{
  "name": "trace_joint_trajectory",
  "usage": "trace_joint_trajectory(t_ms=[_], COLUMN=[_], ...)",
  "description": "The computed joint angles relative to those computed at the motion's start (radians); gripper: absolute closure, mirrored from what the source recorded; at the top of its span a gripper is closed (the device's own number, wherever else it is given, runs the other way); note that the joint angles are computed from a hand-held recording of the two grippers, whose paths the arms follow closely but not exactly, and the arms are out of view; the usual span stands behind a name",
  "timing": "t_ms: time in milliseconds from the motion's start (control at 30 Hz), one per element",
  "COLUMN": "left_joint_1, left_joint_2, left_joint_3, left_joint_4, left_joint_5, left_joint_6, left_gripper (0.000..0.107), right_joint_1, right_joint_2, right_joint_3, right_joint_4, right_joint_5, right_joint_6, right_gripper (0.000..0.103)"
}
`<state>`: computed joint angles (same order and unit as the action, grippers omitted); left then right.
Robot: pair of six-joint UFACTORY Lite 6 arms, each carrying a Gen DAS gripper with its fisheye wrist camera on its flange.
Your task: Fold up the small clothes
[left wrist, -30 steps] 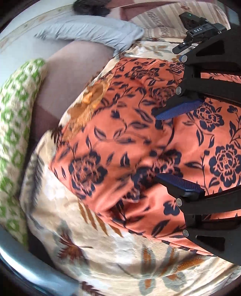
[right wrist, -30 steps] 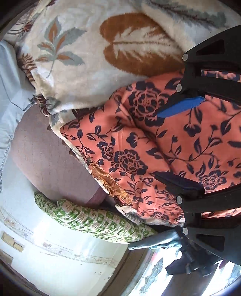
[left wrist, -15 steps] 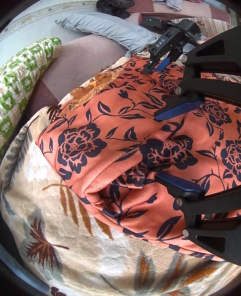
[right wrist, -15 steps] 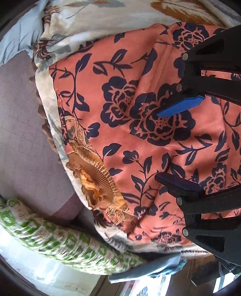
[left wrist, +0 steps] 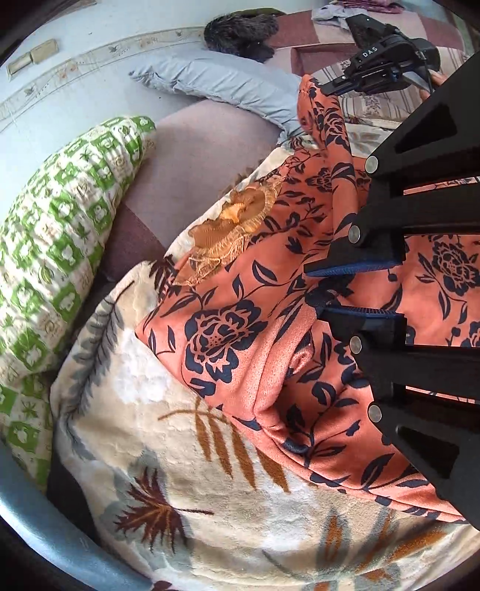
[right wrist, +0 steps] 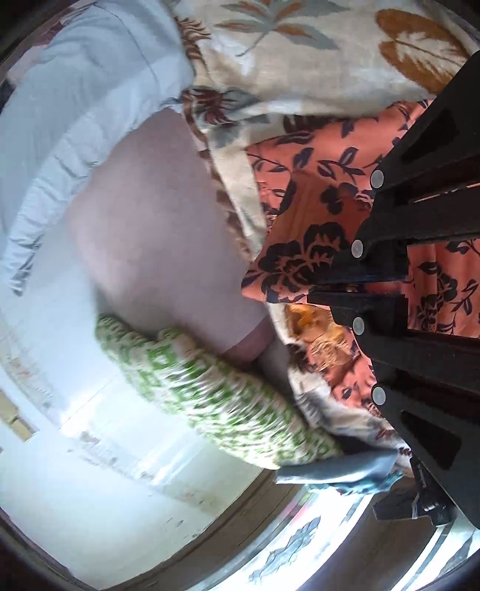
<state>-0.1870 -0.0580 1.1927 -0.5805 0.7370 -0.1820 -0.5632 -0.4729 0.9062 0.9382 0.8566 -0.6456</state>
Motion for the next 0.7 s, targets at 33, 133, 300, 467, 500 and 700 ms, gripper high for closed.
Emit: trace_joint_trajectory(t_ms=[33,133,300,467,500,700], left_joint_1=[-0.026,-0.086,-0.068,0.019,0.027,0.099], left_joint_2=[-0.005,-0.025,-0.076,-0.147,-0.155,-0.141], left_joint_3=[-0.013,-0.109,-0.252,-0.280,-0.279,-0.285], left_joint_4=[0.027,0.074,-0.014,-0.108,-0.104,-0.177], left_joint_5=[-0.013,-0.049,-0.051,-0.021,-0.021,0.004], left_joint_6=[-0.024,-0.070,0.013,0.133,0.130,0.206], left_gripper=[0.091,0.091,0.091,0.081,0.080,0.071], right_joint_1=[-0.063,-0.173,-0.401,-0.556,-0.559,-0.333], right_joint_2=[-0.005,-0.017,0.046,-0.023,-0.026,0.108], right_joint_3=[-0.039,-0.220,-0.379,-0.380,-0.363,-0.204], right_joint_4=[0.031,0.006,0.019,0.112,0.131,0.117], right_joint_5=[0.042,0.057,0.146,0.280,0.278,0.082], right_joint_6=[-0.049,-0.151,-0.327,-0.380,-0.375,-0.251], right_gripper=[0.100,0.100,0.095,0.076,0.064,0.047])
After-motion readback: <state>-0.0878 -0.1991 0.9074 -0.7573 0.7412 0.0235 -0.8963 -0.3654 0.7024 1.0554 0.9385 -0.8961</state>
